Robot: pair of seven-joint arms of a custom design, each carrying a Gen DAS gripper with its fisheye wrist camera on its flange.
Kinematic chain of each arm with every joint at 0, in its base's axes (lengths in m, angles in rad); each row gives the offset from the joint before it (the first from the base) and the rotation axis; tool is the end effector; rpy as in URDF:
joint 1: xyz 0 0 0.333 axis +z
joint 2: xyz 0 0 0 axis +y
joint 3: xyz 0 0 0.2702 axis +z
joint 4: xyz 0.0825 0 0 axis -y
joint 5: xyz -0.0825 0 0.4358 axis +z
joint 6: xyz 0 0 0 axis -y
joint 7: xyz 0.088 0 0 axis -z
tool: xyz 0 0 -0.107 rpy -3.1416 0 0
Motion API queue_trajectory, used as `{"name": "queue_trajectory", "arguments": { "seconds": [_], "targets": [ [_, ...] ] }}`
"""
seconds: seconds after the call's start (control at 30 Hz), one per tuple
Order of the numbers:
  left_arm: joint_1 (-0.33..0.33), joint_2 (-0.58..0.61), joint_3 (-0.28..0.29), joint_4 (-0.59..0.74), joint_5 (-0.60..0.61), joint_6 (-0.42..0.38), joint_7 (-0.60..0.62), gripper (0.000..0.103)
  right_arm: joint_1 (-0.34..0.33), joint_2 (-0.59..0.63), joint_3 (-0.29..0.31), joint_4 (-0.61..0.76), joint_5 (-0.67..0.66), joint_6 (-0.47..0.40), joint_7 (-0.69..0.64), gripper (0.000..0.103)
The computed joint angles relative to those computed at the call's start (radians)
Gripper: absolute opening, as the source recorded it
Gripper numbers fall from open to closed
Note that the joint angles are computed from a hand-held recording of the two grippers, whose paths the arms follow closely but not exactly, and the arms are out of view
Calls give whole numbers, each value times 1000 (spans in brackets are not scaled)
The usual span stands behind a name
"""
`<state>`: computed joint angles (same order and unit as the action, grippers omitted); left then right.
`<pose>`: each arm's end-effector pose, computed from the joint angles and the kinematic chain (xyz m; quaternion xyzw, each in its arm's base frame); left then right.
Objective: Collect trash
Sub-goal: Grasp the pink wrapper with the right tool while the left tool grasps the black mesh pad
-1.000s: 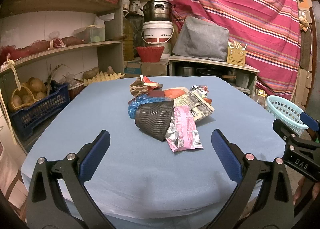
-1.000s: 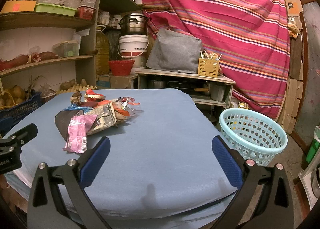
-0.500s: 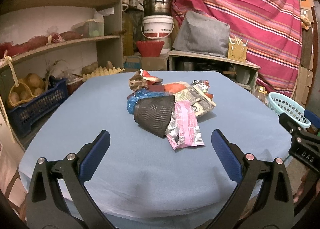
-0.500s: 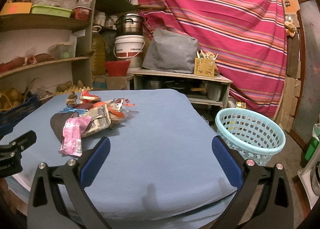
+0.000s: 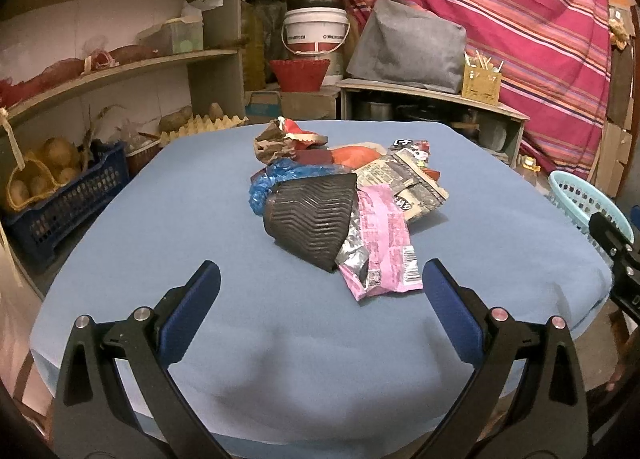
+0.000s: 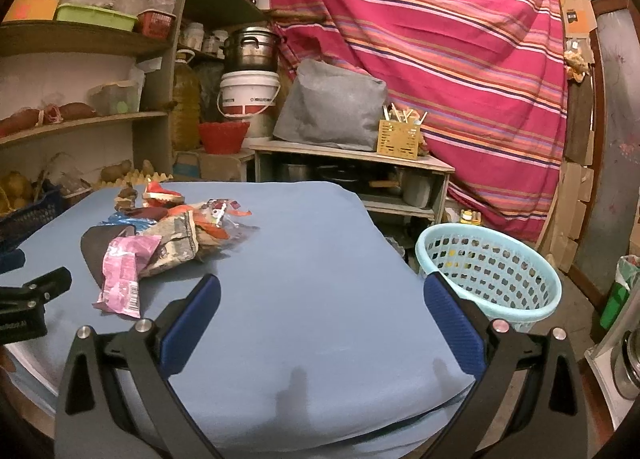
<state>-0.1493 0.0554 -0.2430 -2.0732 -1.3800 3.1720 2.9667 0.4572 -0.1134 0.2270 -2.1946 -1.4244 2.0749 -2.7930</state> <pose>0.5967 -0.1488 0.3968 -0.4881 0.7234 -0.3996 0.2806 0.4815 0.3285 0.4001 -0.4385 0.6862 -0.5086 0.2796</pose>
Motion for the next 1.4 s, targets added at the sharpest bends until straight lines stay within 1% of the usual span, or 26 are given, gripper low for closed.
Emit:
{"name": "queue_trajectory", "arguments": {
  "seconds": [0.03,0.17,0.23,0.33,0.4,0.43,0.5,0.57,0.67,0.7,0.77,0.87,0.9,0.97,1.1,1.13,1.2,1.27,1.3,1.37,1.4],
  "targets": [
    [0,2,1,1,10,2,-8,98,1,4,2,4,3,-8,-5,99],
    [4,6,-4,18,-39,17,50,98,3,15,-1,14,-2,-2,1,99],
    [4,7,-2,20,-33,20,50,98,5,26,-4,26,1,-3,5,99],
    [10,5,6,17,27,7,-8,98,5,44,-12,46,15,4,2,99],
    [17,5,15,13,103,-12,-85,98,5,59,-20,63,37,14,-4,99],
    [21,4,21,10,162,-30,-138,98,6,64,-24,69,44,19,-4,99],
    [32,10,27,17,234,-47,-198,98,3,77,-34,86,65,51,-11,99],
    [47,16,26,30,266,-59,-221,98,5,99,-40,110,87,60,-31,99],
    [75,24,21,64,255,-81,-208,98,17,152,-49,172,135,46,-97,99],
    [81,29,25,76,277,-93,-229,98,22,167,-54,190,147,47,-107,99],
    [96,38,28,98,305,-115,-248,98,30,194,-65,224,185,69,-121,99],
    [124,73,21,152,312,-123,-226,98,48,244,-81,283,233,90,-126,99],
    [131,90,22,174,336,-133,-239,98,54,262,-87,304,241,106,-124,99],
    [144,130,31,225,431,-175,-311,98,70,292,-99,340,244,128,-120,99],
    [173,217,12,340,553,-217,-352,98,115,383,-125,453,270,119,-159,99],
    [175,248,16,389,601,-255,-385,98,125,401,-133,476,277,119,-168,99],
    [195,291,1,461,642,-316,-409,98,147,454,-149,546,300,109,-197,99],
    [220,330,-26,521,657,-357,-415,98,168,504,-168,615,326,100,-234,99],
    [222,350,-28,548,677,-363,-436,98,177,526,-178,645,344,93,-253,99],
    [229,370,-40,563,698,-349,-464,98,191,571,-196,707,380,91,-286,99],
    [235,383,-43,574,709,-354,-480,98,196,594,-206,736,398,93,-300,99]
  ]
}}
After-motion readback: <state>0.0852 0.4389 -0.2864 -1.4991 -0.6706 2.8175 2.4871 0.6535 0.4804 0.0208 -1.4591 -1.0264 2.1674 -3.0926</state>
